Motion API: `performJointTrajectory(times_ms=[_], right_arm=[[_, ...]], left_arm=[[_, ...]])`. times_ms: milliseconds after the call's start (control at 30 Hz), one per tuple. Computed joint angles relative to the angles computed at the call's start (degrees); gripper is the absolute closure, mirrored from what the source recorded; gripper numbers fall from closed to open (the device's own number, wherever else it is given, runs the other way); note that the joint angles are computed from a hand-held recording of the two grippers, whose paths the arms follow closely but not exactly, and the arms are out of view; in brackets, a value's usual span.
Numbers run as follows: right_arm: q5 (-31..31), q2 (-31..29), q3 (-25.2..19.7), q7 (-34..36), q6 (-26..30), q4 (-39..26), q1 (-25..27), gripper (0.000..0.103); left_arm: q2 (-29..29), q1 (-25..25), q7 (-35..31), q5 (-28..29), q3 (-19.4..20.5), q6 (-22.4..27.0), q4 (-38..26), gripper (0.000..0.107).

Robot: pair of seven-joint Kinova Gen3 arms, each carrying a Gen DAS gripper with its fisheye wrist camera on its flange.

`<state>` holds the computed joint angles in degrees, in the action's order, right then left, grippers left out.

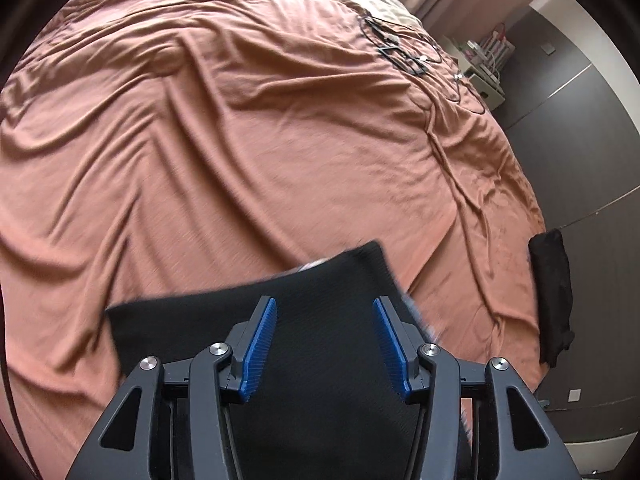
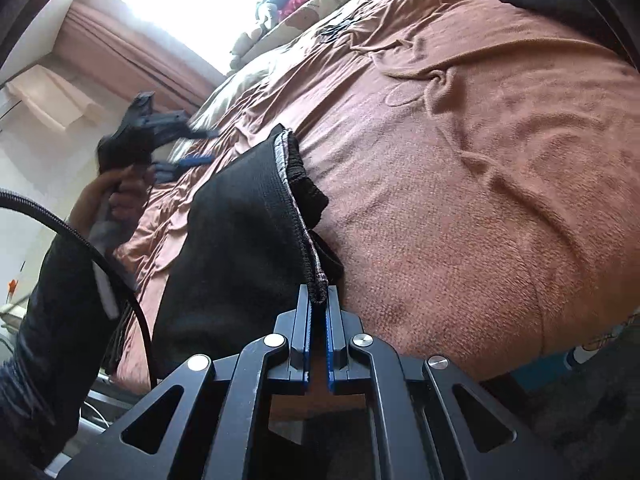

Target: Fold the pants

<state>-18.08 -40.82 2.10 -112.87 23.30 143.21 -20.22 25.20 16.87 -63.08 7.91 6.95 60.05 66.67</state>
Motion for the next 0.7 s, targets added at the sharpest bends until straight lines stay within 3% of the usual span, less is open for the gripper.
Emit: performJointTrajectory(times_ms=[200, 400, 467, 533, 600, 700], right_arm=[[0.74, -1.69, -4.26, -1.90, 5.02, -1.66, 3.24, 0.101], [1.01, -3.51, -3.06, -1.09, 8.61, -3.56, 2.70, 0.099], [1.54, -3.36, -3.63, -0.69, 9.85, -4.74, 3.25, 0.092], [1.95, -3.24, -3.59, 0.17, 10.37, -5.57, 3.07, 0.065], [2.40, -3.25, -4.27, 0.59, 10.24, -6.01, 3.81, 0.050], [3.02, -2.60, -3.82, 2.00, 9.89, -6.83, 3.35, 0.049]], left_arm=[[-8.11, -1.50, -0.17, 1.54, 0.03, -5.11, 12.95, 0.055], [-14.65, -3.43, -1.06, 4.54, 0.41, -9.14, 23.23, 0.055], [-16.82, -3.97, -1.34, 5.68, 0.41, -10.57, 26.53, 0.055], [-18.38, -4.41, -1.57, 6.88, 0.44, -11.62, 28.99, 0.055], [-20.15, -4.85, -2.17, 8.41, 0.44, -12.82, 31.78, 0.055], [-22.16, -4.96, -2.18, 9.67, 0.45, -14.17, 34.92, 0.055]])
